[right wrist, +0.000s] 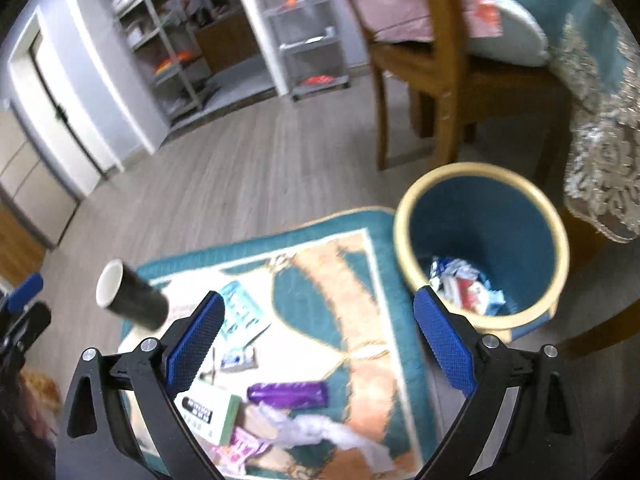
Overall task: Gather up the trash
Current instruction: 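Open both tools over the bucket to drop the packet and mask, then return to cushion, then grasp the white tissue with the left tool while the right tool grasps the blue blister pack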
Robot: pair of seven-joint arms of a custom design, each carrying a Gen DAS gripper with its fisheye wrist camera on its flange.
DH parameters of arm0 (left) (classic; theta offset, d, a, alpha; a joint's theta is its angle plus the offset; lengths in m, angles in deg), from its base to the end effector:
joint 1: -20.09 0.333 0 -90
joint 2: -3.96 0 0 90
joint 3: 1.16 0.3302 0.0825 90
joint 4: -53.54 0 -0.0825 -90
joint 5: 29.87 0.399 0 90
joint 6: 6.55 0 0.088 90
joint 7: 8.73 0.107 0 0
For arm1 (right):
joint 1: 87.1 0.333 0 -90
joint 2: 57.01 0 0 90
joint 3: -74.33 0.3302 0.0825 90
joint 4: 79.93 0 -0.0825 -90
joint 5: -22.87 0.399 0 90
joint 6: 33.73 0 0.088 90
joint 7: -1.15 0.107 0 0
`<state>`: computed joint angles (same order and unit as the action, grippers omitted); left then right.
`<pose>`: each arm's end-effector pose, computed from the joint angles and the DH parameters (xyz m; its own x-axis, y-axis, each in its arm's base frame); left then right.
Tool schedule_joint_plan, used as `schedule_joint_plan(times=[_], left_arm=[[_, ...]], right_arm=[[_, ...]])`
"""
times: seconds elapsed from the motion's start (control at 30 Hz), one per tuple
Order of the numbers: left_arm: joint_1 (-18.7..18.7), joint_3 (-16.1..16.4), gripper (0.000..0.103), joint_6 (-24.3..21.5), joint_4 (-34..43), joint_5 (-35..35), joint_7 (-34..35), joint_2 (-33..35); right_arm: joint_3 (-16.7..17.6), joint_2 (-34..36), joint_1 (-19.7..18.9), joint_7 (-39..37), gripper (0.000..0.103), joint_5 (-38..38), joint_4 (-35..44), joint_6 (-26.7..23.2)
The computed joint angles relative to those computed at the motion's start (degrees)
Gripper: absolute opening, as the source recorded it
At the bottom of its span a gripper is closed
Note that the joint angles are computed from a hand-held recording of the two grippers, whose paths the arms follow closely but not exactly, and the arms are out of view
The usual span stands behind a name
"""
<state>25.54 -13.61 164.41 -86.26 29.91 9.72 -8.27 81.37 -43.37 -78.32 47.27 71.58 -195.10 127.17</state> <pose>0.4829 -0.1232 0.4451 0.1239 -0.9921 0.0206 -0.6546 -0.0973 -0.7496 0.6282 0.1363 0.3920 0.3633 -0.8961 -0.2551 -0.7810 -0.1437 -0.6078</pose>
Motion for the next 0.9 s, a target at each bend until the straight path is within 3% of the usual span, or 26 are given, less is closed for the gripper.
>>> schedule_joint_plan(times=[0.2, 0.33, 0.4, 0.43, 0.47, 0.63, 0.7, 0.9], left_arm=[[-0.07, 3.16, 0.094, 0.02, -3.19, -7.91, 5.48, 0.29], [-1.44, 4.64, 0.094, 0.09, -3.41, -16.16, 12.05, 3.37], [-2.03, 5.10, 0.094, -0.02, -3.37, -19.87, 14.66, 4.91], [-2.52, 5.38, 0.094, 0.06, -3.30, -22.04, 16.36, 5.70], [-2.57, 5.31, 0.094, 0.00, -3.03, -22.74, 17.12, 6.50], [-3.35, 5.13, 0.094, -1.25, -1.74, -23.31, 20.28, 10.58], [-4.56, 5.10, 0.094, -4.68, -0.25, -26.94, 24.54, 13.08], [-6.06, 5.69, 0.092, -6.44, 2.95, -33.17, 29.84, 18.65]], right_arm=[[-1.56, 2.80, 3.26, 9.64, 0.095, -8.66, 2.03, -0.89], [1.86, 5.03, 1.47, 7.90, 0.097, -3.95, 2.82, 0.51], [-1.33, 7.67, 4.70, 14.58, 0.097, -12.22, 5.11, -2.40], [-1.15, 8.29, 4.72, 15.83, 0.097, -13.34, 5.77, -2.78], [0.17, 9.04, 3.89, 14.95, 0.097, -12.16, 6.14, -1.95], [-0.01, 12.42, 4.94, 16.64, 0.097, -17.83, 9.58, -3.48], [0.16, 13.44, 5.29, 15.87, 0.097, -19.78, 10.35, -2.52], [0.69, 15.92, 5.16, 15.65, 0.097, -22.52, 12.99, -2.67]])
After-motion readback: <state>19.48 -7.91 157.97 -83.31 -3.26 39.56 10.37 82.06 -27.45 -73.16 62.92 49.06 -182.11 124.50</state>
